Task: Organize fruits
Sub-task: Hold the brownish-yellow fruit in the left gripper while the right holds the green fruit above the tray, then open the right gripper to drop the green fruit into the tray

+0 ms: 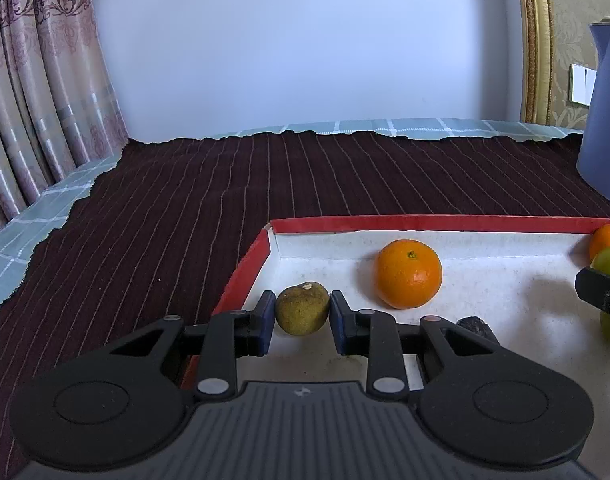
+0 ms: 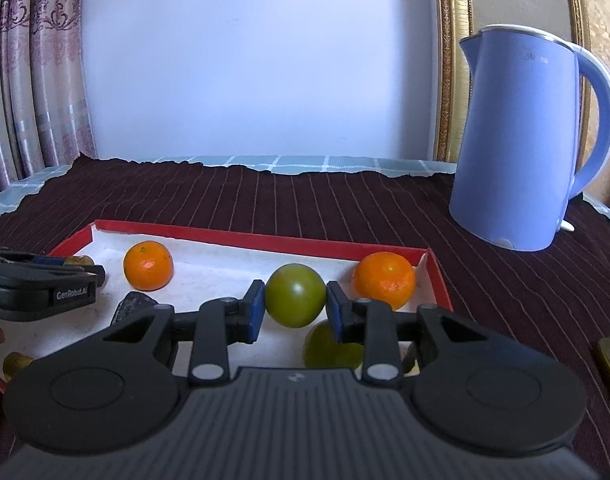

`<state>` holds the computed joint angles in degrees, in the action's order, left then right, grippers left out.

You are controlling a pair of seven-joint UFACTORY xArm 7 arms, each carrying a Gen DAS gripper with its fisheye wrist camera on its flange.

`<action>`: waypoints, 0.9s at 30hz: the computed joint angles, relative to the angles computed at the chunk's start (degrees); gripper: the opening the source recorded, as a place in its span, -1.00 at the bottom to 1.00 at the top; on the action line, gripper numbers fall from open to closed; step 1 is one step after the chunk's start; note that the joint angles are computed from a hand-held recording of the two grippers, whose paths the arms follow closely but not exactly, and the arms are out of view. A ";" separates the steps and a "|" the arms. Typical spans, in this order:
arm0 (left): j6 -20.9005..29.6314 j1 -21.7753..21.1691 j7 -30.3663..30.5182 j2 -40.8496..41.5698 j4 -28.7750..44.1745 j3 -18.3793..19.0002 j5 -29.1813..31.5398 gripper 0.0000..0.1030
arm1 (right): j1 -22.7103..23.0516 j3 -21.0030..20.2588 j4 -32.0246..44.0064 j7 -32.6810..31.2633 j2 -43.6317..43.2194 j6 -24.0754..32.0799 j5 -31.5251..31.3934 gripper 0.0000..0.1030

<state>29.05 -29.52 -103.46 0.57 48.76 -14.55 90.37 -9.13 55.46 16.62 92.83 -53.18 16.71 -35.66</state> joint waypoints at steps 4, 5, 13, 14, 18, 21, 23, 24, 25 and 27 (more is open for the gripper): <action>-0.28 0.04 0.46 0.12 0.14 0.07 -0.43 -0.45 | -0.33 0.33 0.34 -0.17 0.32 0.13 -0.30 -0.41; -0.34 0.06 0.72 0.22 0.24 0.10 -0.68 -0.45 | -0.46 0.44 0.44 -0.19 0.42 0.17 -0.38 -0.41; -0.26 0.04 0.39 0.26 0.32 0.17 -0.61 -0.45 | -0.71 0.84 0.79 0.19 0.76 0.97 -0.77 -0.41; -0.10 -0.02 0.28 0.26 0.30 0.13 -0.49 -0.45 | -0.70 0.87 0.87 0.20 0.83 1.08 -0.85 -0.41; -0.19 -0.10 0.42 0.16 0.16 0.07 -0.60 -0.45 | -0.76 0.91 1.07 0.27 1.04 1.26 -1.25 -0.36; -0.11 -0.15 0.82 0.14 0.12 0.03 -0.83 -0.45 | -0.65 1.09 1.08 0.63 0.74 1.48 -1.43 -0.18; -0.19 -0.14 1.13 0.12 0.13 0.04 -0.96 -0.45 | -0.55 1.15 1.09 0.74 0.73 1.59 -1.54 -0.15; -0.15 -0.15 1.25 0.12 0.12 0.04 -1.04 -0.45 | -0.51 1.18 1.11 0.76 0.76 1.68 -1.61 -0.14; -0.03 -0.18 1.30 0.11 0.12 0.01 -1.07 -0.45 | -0.41 1.12 1.12 0.75 0.83 1.74 -1.65 -0.11; 0.47 -0.31 1.33 0.13 0.13 -0.10 -1.06 -0.45 | -0.13 0.99 1.04 0.90 0.78 1.96 -1.67 -0.03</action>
